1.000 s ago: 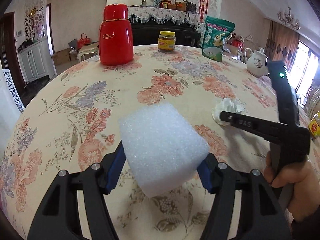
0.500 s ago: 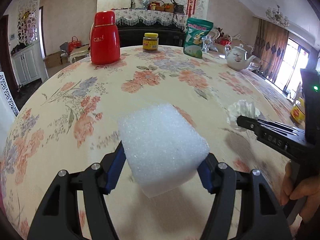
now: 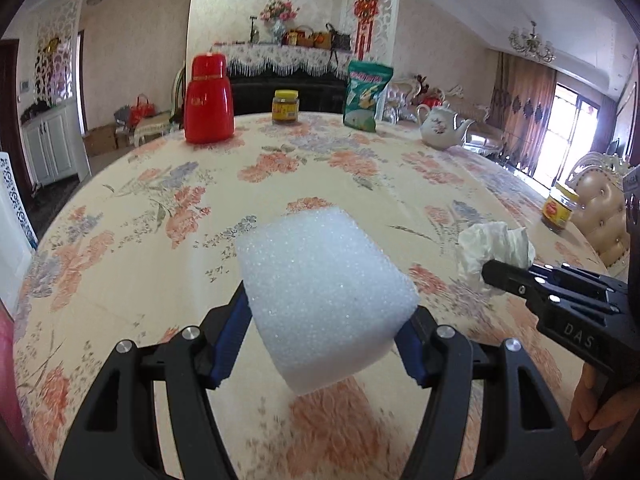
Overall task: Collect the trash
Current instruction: 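Carry the foam block and tissue to the pink bin and release both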
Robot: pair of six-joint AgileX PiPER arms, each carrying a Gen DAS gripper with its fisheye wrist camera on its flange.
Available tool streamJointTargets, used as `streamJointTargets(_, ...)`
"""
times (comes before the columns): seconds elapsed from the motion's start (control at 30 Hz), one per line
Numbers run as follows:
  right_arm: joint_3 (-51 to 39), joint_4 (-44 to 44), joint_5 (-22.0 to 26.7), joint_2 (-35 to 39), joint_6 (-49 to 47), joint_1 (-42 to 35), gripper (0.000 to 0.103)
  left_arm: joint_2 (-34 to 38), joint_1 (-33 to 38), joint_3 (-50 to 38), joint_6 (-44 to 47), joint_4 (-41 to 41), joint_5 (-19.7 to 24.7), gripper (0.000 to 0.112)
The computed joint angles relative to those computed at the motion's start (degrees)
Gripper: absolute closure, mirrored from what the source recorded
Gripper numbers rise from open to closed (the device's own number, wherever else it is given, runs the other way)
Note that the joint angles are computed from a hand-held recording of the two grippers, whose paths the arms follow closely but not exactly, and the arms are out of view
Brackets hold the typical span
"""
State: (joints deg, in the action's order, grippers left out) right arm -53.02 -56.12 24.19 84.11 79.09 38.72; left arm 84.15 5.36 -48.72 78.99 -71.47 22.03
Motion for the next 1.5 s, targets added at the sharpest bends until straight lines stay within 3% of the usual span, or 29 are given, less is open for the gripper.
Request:
streamJointTargets(0.2, 3.97, -5.98, 5.15, -4.07, 9.09, 8.02, 0.082, -7.75, 4.55, 7.78, 8.78, -7.35, 3.25, 0.049)
streamJointTargets(0.37, 3.81, -8.39, 8.29, -4.29, 13.55, 13.56, 0.082, -12.29, 10.90, 11.34, 12.15, -8.05, 7.46, 0.049)
streamJointTargets(0.6, -1.57, -8.93, 11.46, -0.88, 13.71, 19.84, 0.082, -15.69, 25.96, 12.79, 17.90, -8.90, 17.10, 0.049)
streamJointTargets(0.8, -9.63, -7.95, 10.29, 5.21, 9.94, 23.23, 0.082, -12.91, 42.10, 11.19, 24.20, -9.89, 26.66, 0.048)
streamJointTargets(1.0, -22.87, -1.64, 8.01, 14.78, -1.91, 24.91, 0.082, -6.31, 53.82, 5.55, 25.90, -9.41, 32.14, 0.048)
streamJointTargets(1.27, -46.47, 16.89, 5.79, 30.76, -25.77, 25.07, 0.082, 2.67, 63.21, -4.52, 27.84, -9.49, 31.62, 0.048)
streamJointTargets(1.37, -58.98, 26.21, 7.51, 38.32, -36.58, 25.16, 0.082, 6.65, 65.64, -9.67, 27.26, -8.69, 30.31, 0.048)
streamJointTargets(1.5, -81.06, 38.05, 13.58, 50.79, -51.10, 25.51, 0.082, 11.92, 67.54, -15.83, 26.51, -8.10, 27.78, 0.048)
